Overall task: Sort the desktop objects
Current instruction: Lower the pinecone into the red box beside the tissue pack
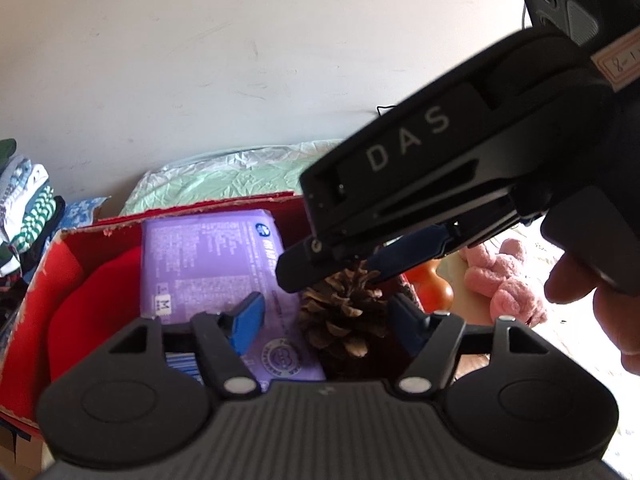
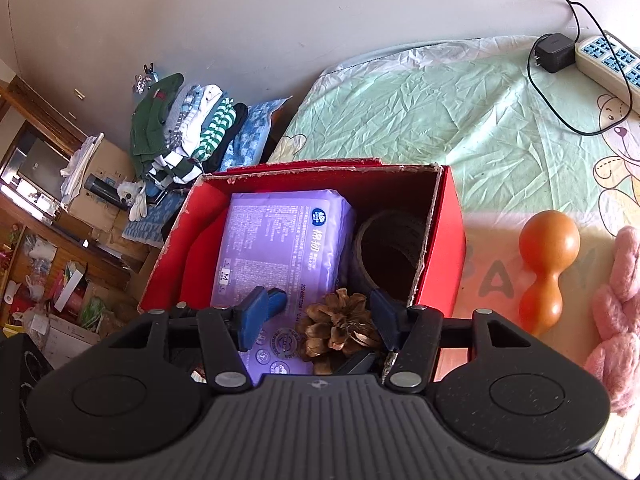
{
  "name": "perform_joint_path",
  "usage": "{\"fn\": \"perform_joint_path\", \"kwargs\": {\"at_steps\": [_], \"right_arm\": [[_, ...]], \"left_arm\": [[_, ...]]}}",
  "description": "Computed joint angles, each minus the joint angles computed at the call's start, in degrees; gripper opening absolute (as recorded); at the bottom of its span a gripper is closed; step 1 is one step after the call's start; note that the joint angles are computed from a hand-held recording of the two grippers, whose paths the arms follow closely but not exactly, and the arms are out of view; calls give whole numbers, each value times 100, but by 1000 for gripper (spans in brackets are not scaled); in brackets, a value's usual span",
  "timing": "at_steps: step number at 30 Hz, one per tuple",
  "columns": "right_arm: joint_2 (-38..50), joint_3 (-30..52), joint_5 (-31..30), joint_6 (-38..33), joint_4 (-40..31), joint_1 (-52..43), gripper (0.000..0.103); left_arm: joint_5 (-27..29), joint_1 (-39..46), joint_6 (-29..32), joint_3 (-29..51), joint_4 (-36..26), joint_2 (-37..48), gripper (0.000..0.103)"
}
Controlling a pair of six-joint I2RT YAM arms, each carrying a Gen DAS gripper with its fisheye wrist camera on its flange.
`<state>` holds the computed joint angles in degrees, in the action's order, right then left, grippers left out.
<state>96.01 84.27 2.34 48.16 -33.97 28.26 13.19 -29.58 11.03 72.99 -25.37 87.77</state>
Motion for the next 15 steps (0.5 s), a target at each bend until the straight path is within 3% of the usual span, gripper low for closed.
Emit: {"fn": "perform_joint_path", "kwargs": {"at_steps": [10,15], "right_arm": [[-322,-358,-14,-38,192,39,60],[-688,-740,-53,29,430,15,60]], "left_arm": [[-512,-176,-185,-110,-164,-167,72],[-1045,-337,-258,-182,-250,-273,79]]}}
